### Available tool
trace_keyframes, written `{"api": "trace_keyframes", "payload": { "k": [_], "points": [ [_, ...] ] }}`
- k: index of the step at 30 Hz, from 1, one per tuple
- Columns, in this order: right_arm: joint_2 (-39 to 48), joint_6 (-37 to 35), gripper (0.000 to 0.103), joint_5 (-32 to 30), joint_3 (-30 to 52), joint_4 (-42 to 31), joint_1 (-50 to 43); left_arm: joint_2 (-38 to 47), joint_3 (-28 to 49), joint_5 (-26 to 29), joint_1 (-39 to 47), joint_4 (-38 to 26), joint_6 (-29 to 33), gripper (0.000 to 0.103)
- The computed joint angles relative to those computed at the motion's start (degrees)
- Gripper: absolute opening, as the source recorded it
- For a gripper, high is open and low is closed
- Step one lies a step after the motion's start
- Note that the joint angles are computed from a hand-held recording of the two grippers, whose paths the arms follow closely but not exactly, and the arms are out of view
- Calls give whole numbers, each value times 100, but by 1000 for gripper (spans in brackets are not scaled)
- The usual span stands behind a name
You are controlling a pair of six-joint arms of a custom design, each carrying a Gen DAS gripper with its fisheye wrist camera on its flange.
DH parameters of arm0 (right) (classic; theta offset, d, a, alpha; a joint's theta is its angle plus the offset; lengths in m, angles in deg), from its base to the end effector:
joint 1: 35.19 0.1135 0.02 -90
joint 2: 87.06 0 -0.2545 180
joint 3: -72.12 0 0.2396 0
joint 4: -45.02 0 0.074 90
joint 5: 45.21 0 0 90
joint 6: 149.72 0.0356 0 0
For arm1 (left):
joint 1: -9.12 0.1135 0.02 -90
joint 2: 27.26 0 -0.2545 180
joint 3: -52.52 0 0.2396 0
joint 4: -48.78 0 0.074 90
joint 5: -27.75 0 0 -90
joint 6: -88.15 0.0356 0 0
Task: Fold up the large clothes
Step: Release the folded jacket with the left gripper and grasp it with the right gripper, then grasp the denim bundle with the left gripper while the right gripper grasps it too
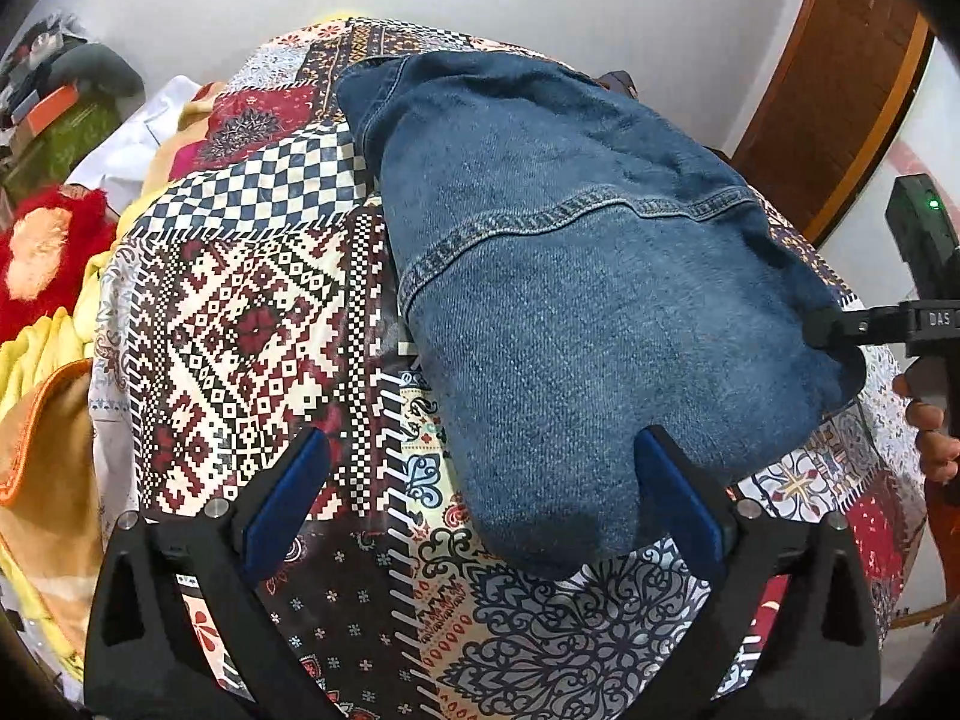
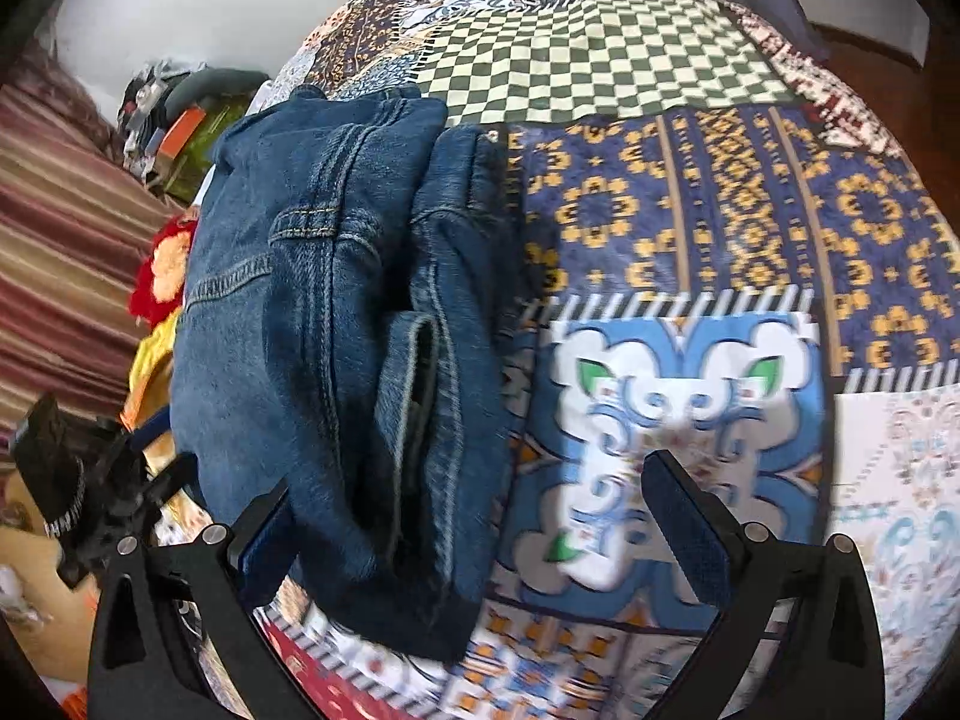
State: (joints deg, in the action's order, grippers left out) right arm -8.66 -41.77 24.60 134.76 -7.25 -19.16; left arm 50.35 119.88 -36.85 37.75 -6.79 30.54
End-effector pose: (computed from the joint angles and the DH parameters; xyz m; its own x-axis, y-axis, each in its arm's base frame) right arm 0.2269 0.0780 0.1981 -0.9661 0.0234 -0.2573 -0.0899 0.9032 0.4198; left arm 0.2221 0.1038 0.2226 -0.8254 0.1007 -0.5555 0.1937 0.9748 -0.1110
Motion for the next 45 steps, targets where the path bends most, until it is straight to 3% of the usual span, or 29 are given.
{"api": "trace_keyframes", "payload": {
  "k": [4,8,9,15,20,24,28,31,35,39,42,45],
  "points": [
    [-485,-417,103,332,77,-465,-145,-142,17,-136,-22,-93,208,103],
    [-819,-728,103,1598,262,-746,-227,-232,244,-409,-110,-253,302,102],
    [-760,-814,103,1594,318,-779,-323,-293,265,-468,-132,-200,286,102],
    [-237,-728,103,833,838,-669,-525,-145,757,-849,-432,532,-33,102],
    [485,-375,103,448,1617,-347,-23,1052,1984,-983,-788,494,-524,102],
    [1506,-207,103,272,2627,-294,270,1929,2895,-1209,-1161,330,-1069,102],
    [2639,-88,103,73,3636,-459,374,2934,3931,-1084,-1392,2,-1544,102],
    [3270,210,103,-23,4051,-539,363,3469,4305,-1551,-1568,291,-1815,103],
    [3575,-34,103,-58,4086,-482,294,4363,5304,-1164,-1450,-258,-1976,103],
    [3630,-207,103,-504,3785,-378,-77,4400,5383,-955,-1368,-313,-1968,103],
    [3294,-246,103,-664,3412,-327,-440,4131,5134,-1168,-1334,-181,-1819,103],
    [2801,-349,103,-587,3106,-346,-681,3747,4735,-1784,-1294,194,-1669,103]
  ]
}}
